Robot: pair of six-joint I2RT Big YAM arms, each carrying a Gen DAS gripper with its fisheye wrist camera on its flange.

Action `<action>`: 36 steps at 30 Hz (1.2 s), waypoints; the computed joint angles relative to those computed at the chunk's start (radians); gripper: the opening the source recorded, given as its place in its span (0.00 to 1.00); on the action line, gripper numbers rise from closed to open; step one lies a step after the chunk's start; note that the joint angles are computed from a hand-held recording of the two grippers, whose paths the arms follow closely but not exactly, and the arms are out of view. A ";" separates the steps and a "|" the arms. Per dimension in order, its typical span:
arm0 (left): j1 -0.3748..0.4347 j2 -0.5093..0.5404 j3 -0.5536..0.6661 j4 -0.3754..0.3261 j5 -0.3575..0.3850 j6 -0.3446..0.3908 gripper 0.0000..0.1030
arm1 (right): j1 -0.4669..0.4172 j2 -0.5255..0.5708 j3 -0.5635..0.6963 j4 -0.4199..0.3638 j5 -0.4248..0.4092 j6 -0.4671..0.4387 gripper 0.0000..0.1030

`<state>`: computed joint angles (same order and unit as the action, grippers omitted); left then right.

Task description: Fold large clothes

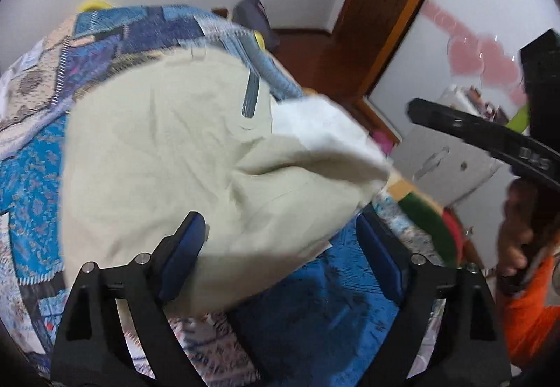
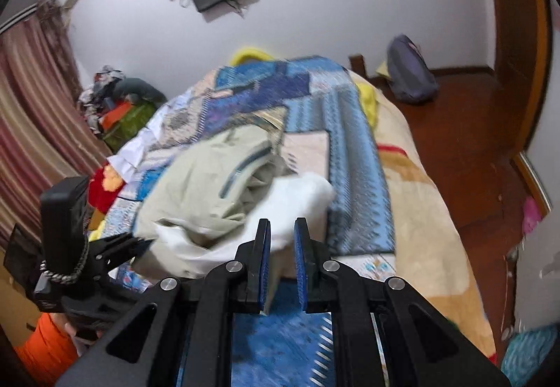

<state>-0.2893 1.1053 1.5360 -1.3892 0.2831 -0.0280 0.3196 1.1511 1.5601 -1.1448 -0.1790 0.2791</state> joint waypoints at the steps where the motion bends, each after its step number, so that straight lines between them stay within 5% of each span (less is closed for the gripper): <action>1: 0.018 -0.007 0.018 -0.018 0.007 0.004 0.86 | 0.006 0.008 0.014 0.011 -0.005 -0.004 0.09; 6: 0.138 -0.029 0.073 -0.030 0.018 0.017 0.86 | 0.069 0.057 0.092 0.033 -0.013 -0.014 0.09; 13: 0.296 0.010 0.016 0.008 -0.149 0.080 0.92 | 0.202 0.180 0.185 0.001 0.004 -0.078 0.09; 16: 0.305 0.016 -0.070 -0.018 -0.160 0.113 0.93 | 0.226 0.239 0.173 -0.069 0.001 -0.102 0.09; 20: 0.307 -0.036 -0.187 0.045 -0.125 0.109 1.00 | 0.236 0.264 0.081 -0.148 0.103 -0.171 0.09; 24: 0.302 -0.059 -0.221 0.068 -0.115 0.111 1.00 | 0.202 0.179 -0.078 -0.076 0.101 -0.216 0.09; 28: 0.300 -0.072 -0.240 0.083 -0.118 0.112 1.00 | 0.169 0.141 -0.116 -0.096 0.105 -0.213 0.10; 30: 0.301 -0.080 -0.257 0.098 -0.122 0.110 1.00 | 0.171 0.116 -0.149 -0.096 0.237 -0.211 0.40; 32: 0.303 -0.087 -0.266 0.097 -0.119 0.099 1.00 | 0.165 0.102 -0.175 -0.078 0.309 -0.188 0.93; 36: 0.312 -0.098 -0.253 0.070 -0.115 0.125 1.00 | 0.059 0.089 -0.175 -0.126 0.159 -0.115 0.93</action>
<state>0.0226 1.0078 1.2826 -1.3195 0.1677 0.0970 0.3790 1.2398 1.3849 -1.2710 -0.0201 0.1636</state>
